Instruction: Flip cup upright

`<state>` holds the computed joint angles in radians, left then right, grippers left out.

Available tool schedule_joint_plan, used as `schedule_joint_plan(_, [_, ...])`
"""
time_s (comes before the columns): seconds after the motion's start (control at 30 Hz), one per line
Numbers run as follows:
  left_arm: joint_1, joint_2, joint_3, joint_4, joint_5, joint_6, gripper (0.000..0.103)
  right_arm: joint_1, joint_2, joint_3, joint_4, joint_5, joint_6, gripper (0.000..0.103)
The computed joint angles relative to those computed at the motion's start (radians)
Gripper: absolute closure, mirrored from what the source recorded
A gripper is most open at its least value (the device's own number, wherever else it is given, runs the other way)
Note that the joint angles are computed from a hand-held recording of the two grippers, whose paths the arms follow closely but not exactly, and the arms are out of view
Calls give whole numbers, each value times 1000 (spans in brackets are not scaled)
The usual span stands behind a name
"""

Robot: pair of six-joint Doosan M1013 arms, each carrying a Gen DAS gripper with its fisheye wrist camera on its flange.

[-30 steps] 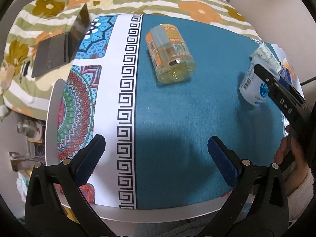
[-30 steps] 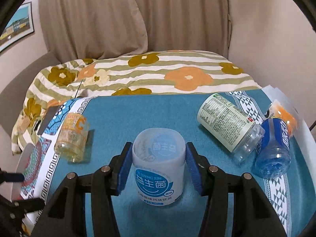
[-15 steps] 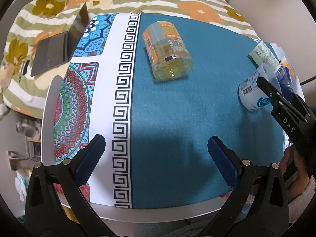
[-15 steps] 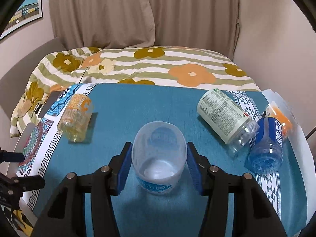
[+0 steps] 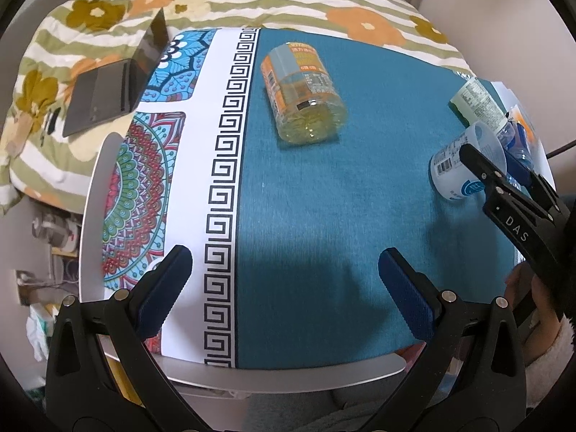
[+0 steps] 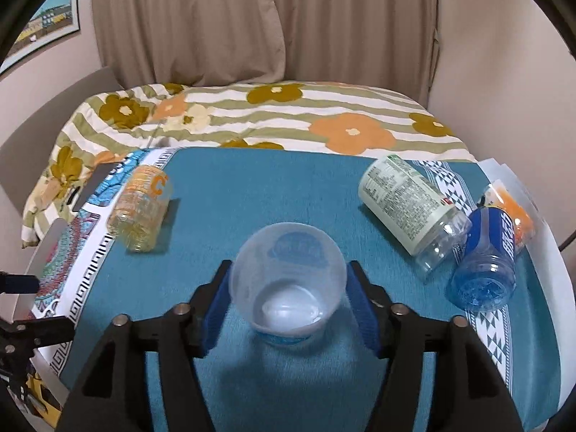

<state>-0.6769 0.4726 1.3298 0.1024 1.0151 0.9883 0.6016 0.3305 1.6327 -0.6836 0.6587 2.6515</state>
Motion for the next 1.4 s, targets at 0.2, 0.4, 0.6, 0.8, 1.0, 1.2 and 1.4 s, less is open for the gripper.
schedule_joint_plan(0.2, [-10, -9, 8, 21, -4, -30, 0, -13, -5, 7, 56, -35, -38, 1])
schedule_joint_plan(0.4, [-28, -32, 23, 59, -13, -91, 0, -15, -22, 19, 101, -49, -110, 1])
schedule_joint_plan(0.6, [-61, -72, 27, 125, -22, -165, 0, -10, -77, 24, 127, -20, -170, 1])
schedule_joint_plan(0.8, [-107, -111, 7, 221, -33, -240, 0, -12, -159, 24, 179, 63, -244, 1])
schedule_joint_plan(1.0, [-153, -140, 0, 322, -73, -317, 0, -10, -216, 9, 203, 178, -267, 1])
schedule_joint_plan(1.2, [-188, -153, 2, 416, -91, -356, 0, -1, -249, 12, 185, 240, -217, 1])
schedule_joint_plan(1.4, [-200, -162, 15, 465, -110, -368, 0, 12, -271, 33, 140, 256, -146, 1])
